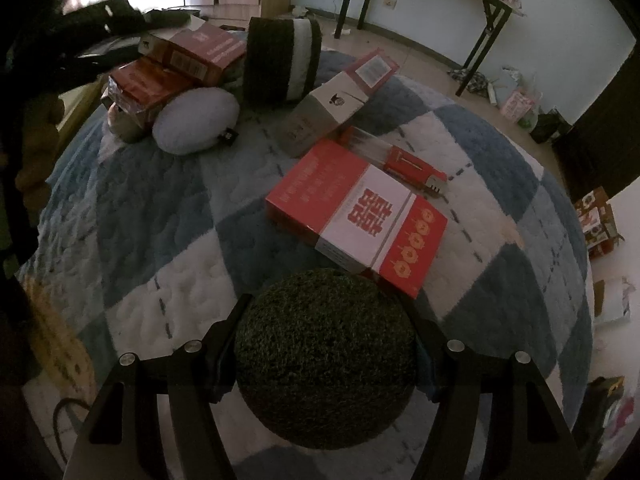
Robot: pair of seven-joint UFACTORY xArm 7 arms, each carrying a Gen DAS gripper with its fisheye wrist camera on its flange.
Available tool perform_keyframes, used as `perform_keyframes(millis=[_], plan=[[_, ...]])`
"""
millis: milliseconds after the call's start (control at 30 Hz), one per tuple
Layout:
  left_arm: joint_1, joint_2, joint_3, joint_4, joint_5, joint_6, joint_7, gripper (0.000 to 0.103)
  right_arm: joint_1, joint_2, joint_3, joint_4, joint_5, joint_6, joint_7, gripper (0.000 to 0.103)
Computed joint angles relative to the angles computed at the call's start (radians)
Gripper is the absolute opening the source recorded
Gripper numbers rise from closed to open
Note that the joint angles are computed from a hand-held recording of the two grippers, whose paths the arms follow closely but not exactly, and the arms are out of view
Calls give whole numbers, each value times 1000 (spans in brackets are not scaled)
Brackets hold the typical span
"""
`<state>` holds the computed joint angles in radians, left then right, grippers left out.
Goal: Organize rigid objects
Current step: 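Carry the white box over the cream basin and open the left tool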
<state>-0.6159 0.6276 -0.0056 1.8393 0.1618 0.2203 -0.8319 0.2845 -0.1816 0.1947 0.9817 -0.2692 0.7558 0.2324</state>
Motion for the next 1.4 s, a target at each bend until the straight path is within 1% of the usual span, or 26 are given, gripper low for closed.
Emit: perform_keyframes(millis=[100, 167, 233, 267, 300, 333, 367, 400, 433, 500, 533, 600, 667, 700, 733, 767, 800, 867, 900, 1000, 1067, 1100, 1200, 1267, 1333, 1400], plan=[[-33, -27, 47, -39, 35, -54, -26, 31, 0, -4, -1, -3, 0, -1, -3, 68], [-91, -57, 130, -79, 86, -96, -77, 28, 0, -12, 0, -6, -2, -2, -7, 68], [-128, -85, 182, -108, 135, -112, -105, 25, -1, -23, 0, -10, -4, -5, -9, 68], [-135, -95, 193, -117, 152, -112, -113, 25, -2, -30, 2, -13, -7, -6, -8, 68], [-159, -109, 224, -129, 182, -109, -134, 24, -4, -39, 4, -16, -13, -6, -3, 68], [-190, -128, 267, -145, 224, -103, -165, 24, -6, -46, 6, -18, -17, -4, 0, 68], [-237, -148, 329, -162, 281, -95, -213, 24, -7, -53, 9, -19, -21, -4, 3, 68], [-263, -164, 366, -176, 327, -90, -246, 24, -7, -66, 11, -24, -23, -9, 6, 68], [-302, -191, 417, -193, 387, -74, -287, 24, -8, -84, 10, -32, -19, -25, 8, 68], [-344, -230, 473, -214, 482, -40, -354, 24, -10, -117, 10, -46, -8, -55, 13, 68], [-398, -273, 534, -240, 574, 4, -419, 24, -10, -139, 11, -56, -2, -81, 16, 68], [-467, -354, 593, -282, 726, 118, -503, 24, -5, -170, 18, -67, 14, -122, 15, 68], [-514, -447, 611, -339, 862, 240, -565, 24, 13, -195, 29, -73, 41, -190, 7, 68], [-522, -493, 608, -373, 916, 277, -594, 24, 29, -192, 35, -64, 59, -226, -7, 68], [-525, -544, 603, -411, 966, 311, -625, 24, 46, -163, 56, -35, 82, -281, -39, 68], [-523, -603, 594, -459, 1017, 351, -659, 24, 74, -141, 47, -19, 69, -302, -33, 68], [-513, -629, 582, -482, 1035, 370, -672, 24, 85, -77, 80, 34, 76, -353, -69, 68], [-483, -676, 563, -538, 1039, 422, -689, 24, 120, 31, 99, 130, 70, -363, -122, 67], [-463, -683, 561, -559, 1020, 423, -689, 24, 153, 120, 109, 215, 78, -349, -181, 67], [-396, -662, 580, -615, 832, 354, -594, 24, 242, 359, 129, 471, 114, -241, -304, 67], [-356, -631, 579, -633, 717, 335, -532, 24, 304, 472, 117, 598, 84, -176, -325, 67], [-337, -619, 575, -645, 673, 320, -521, 24, 353, 560, 106, 696, 52, -127, -327, 67], [-285, -619, 555, -689, 654, 256, -572, 24, 427, 693, 77, 857, 57, -34, -359, 67], [-251, -608, 540, -710, 635, 197, -609, 24, 475, 747, 39, 915, 42, -30, -363, 66], [-225, -612, 521, -723, 674, 173, -674, 24, 511, 798, 13, 989, 45, -3, -365, 66], [-195, -620, 503, -733, 684, 150, -703, 24, 527, 832, 3, 1034, 70, 19, -361, 66]])
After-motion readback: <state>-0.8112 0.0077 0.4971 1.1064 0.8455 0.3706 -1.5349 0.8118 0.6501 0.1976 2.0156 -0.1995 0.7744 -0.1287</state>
